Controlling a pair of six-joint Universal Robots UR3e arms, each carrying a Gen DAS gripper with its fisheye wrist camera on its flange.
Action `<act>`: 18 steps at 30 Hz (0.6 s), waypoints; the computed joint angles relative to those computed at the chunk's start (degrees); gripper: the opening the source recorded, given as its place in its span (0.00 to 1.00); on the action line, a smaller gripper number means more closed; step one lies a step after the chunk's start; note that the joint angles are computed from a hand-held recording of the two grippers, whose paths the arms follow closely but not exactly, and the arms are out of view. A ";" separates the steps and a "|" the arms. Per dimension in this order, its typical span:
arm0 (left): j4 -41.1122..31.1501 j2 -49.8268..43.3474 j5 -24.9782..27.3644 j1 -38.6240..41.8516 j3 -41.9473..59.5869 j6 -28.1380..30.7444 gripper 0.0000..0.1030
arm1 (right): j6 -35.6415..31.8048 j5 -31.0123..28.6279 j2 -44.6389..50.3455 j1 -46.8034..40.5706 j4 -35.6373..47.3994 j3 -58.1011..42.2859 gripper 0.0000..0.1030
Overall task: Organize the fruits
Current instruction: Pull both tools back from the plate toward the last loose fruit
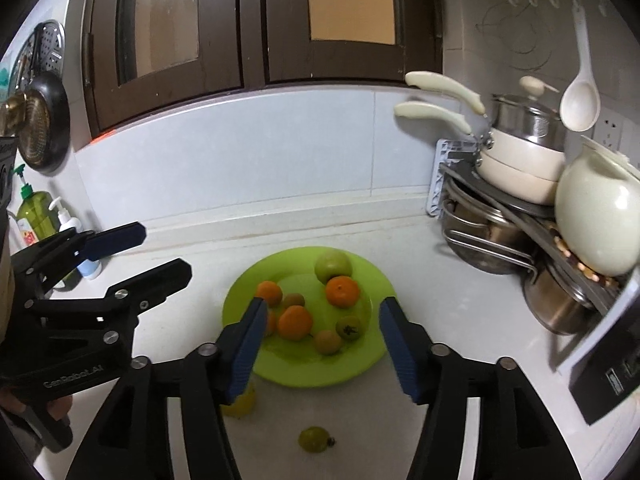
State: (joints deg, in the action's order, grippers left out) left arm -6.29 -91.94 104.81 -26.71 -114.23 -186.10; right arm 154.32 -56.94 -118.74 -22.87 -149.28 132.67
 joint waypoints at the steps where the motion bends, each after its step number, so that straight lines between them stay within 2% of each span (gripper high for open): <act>1: -0.04 0.94 0.52 -0.48 -0.69 -0.48 0.68 | -0.14 0.26 -1.82 -0.52 1.05 0.54 0.61; 7: -0.32 4.04 3.02 -2.97 -3.64 -2.31 0.80 | -2.97 2.27 -12.61 -4.44 9.51 3.26 0.64; 18: -1.48 8.09 5.29 -6.11 -9.39 -4.44 0.86 | -9.03 5.04 -29.95 -11.37 28.01 5.85 0.64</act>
State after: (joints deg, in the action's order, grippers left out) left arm -7.77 -83.84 110.10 -32.82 -123.62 -190.54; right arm 145.29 -51.90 -148.69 -34.24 -121.26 138.52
